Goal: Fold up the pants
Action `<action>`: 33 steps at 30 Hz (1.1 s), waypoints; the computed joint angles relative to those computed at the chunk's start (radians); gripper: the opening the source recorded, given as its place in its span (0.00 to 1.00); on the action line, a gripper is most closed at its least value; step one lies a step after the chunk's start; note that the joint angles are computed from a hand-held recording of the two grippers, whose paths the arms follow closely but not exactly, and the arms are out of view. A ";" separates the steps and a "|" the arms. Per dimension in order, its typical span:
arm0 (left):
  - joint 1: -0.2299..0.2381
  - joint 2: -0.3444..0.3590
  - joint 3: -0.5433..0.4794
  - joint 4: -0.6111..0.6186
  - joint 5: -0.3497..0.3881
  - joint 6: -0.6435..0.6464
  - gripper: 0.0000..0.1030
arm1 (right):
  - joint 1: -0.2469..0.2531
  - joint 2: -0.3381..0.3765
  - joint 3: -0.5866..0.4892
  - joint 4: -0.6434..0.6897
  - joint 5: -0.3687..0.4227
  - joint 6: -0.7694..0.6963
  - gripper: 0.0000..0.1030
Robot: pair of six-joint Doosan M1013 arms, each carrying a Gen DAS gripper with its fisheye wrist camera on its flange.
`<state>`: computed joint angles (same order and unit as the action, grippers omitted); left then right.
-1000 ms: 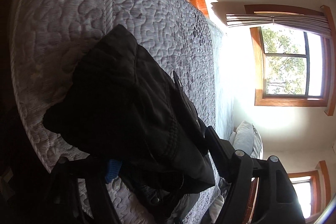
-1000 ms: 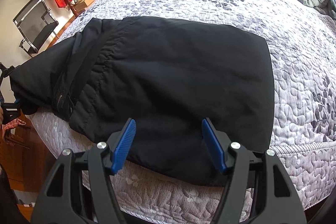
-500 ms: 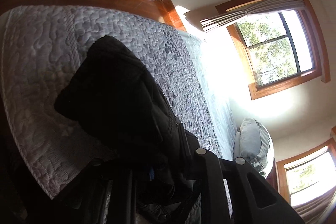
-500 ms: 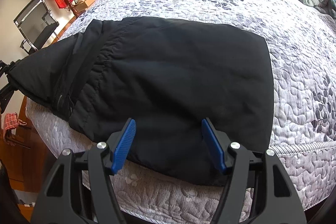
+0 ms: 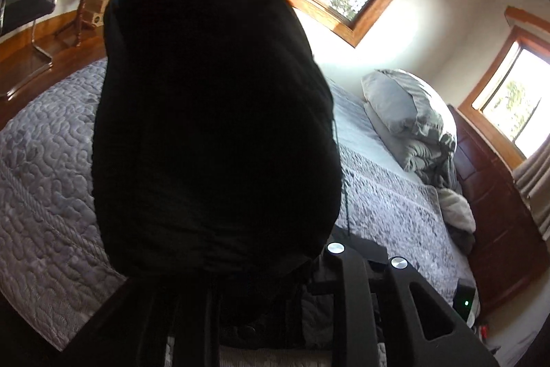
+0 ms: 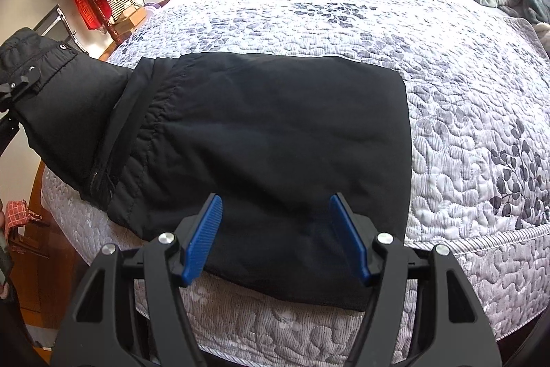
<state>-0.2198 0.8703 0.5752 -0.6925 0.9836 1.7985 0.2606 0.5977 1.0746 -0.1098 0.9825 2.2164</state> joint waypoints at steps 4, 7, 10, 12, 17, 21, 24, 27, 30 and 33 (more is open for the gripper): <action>-0.028 0.026 -0.042 0.057 0.109 0.093 0.25 | -0.003 -0.009 0.012 -0.011 -0.002 0.023 0.63; -0.045 0.058 -0.094 0.090 0.205 0.123 0.27 | -0.006 -0.012 0.017 -0.018 -0.002 0.033 0.63; -0.062 0.083 -0.136 0.132 0.289 0.162 0.30 | -0.008 -0.014 0.020 -0.022 -0.001 0.038 0.63; -0.069 0.091 -0.146 0.144 0.323 0.180 0.31 | -0.009 -0.014 0.019 -0.023 0.000 0.039 0.63; -0.075 0.107 -0.169 0.127 0.395 0.200 0.37 | -0.013 -0.013 0.008 -0.037 0.001 0.041 0.63; -0.078 0.125 -0.199 0.133 0.413 0.164 0.49 | -0.021 -0.016 -0.001 -0.027 -0.022 0.040 0.66; -0.077 0.168 -0.277 0.128 0.459 0.127 0.50 | -0.032 -0.016 -0.016 -0.017 -0.043 0.038 0.70; -0.081 0.192 -0.330 0.142 0.488 0.107 0.54 | -0.057 -0.002 -0.042 0.064 -0.065 -0.007 0.76; -0.094 0.202 -0.356 0.159 0.498 0.096 0.56 | -0.074 0.042 -0.118 0.133 -0.031 -0.069 0.76; -0.098 0.171 -0.287 0.174 0.465 0.122 0.58 | -0.085 0.110 -0.241 0.192 0.033 -0.150 0.76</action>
